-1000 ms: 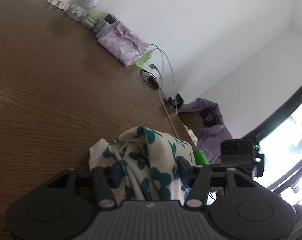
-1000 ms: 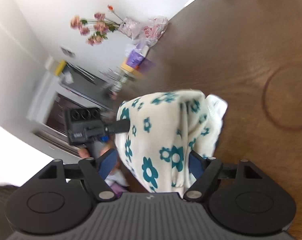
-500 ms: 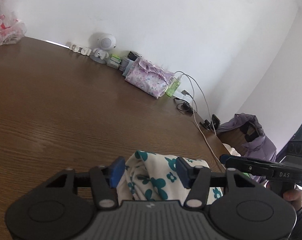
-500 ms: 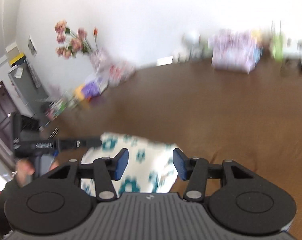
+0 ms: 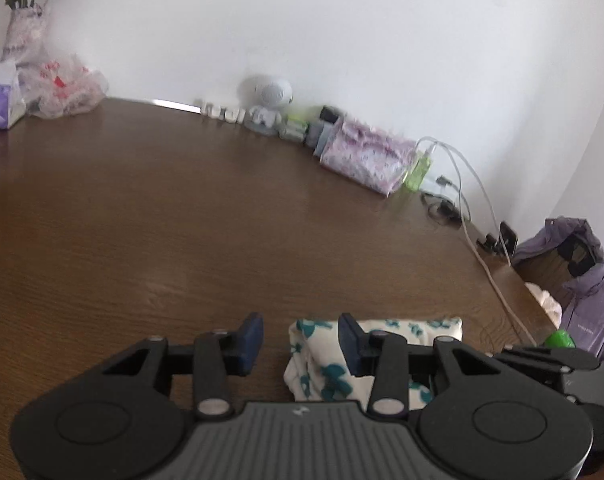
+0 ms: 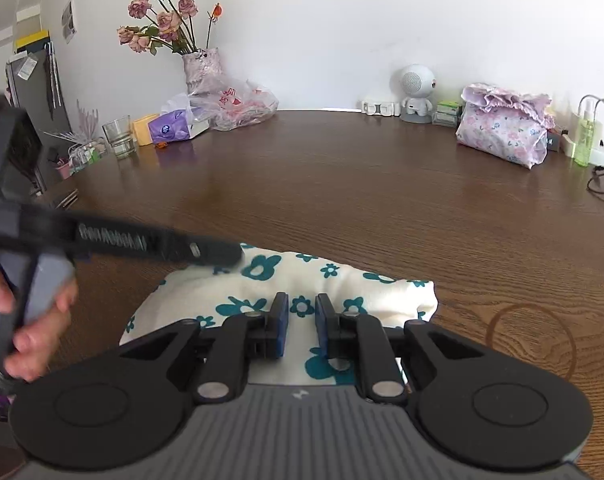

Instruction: Fold clothes

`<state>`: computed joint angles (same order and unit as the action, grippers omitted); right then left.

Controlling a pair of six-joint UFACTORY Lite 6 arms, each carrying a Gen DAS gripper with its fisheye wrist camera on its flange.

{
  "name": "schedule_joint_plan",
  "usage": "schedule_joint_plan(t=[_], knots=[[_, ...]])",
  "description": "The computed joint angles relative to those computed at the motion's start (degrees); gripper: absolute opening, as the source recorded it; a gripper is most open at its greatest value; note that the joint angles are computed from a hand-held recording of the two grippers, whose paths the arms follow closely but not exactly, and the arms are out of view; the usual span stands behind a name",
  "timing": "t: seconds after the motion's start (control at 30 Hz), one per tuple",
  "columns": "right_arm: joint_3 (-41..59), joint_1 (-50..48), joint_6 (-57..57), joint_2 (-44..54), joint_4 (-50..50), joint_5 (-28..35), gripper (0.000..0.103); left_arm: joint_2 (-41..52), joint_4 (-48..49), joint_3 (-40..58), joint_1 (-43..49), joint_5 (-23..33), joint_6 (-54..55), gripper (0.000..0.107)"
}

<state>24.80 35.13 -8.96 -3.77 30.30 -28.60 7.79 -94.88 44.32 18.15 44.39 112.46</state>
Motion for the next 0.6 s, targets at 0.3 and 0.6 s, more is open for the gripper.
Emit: schedule_joint_plan(t=[0.3,0.6], knots=[[-8.91,-1.68,-2.62,-17.75,4.29,4.25,0.017,-11.75,-3.12,-11.85,-4.33,0.87,9.59,0.035],[-11.64,-2.36,6.76,-14.18,-0.88,1.95,0.017,-10.91,-12.23,-18.02,-6.21,0.05,26.30,0.039]])
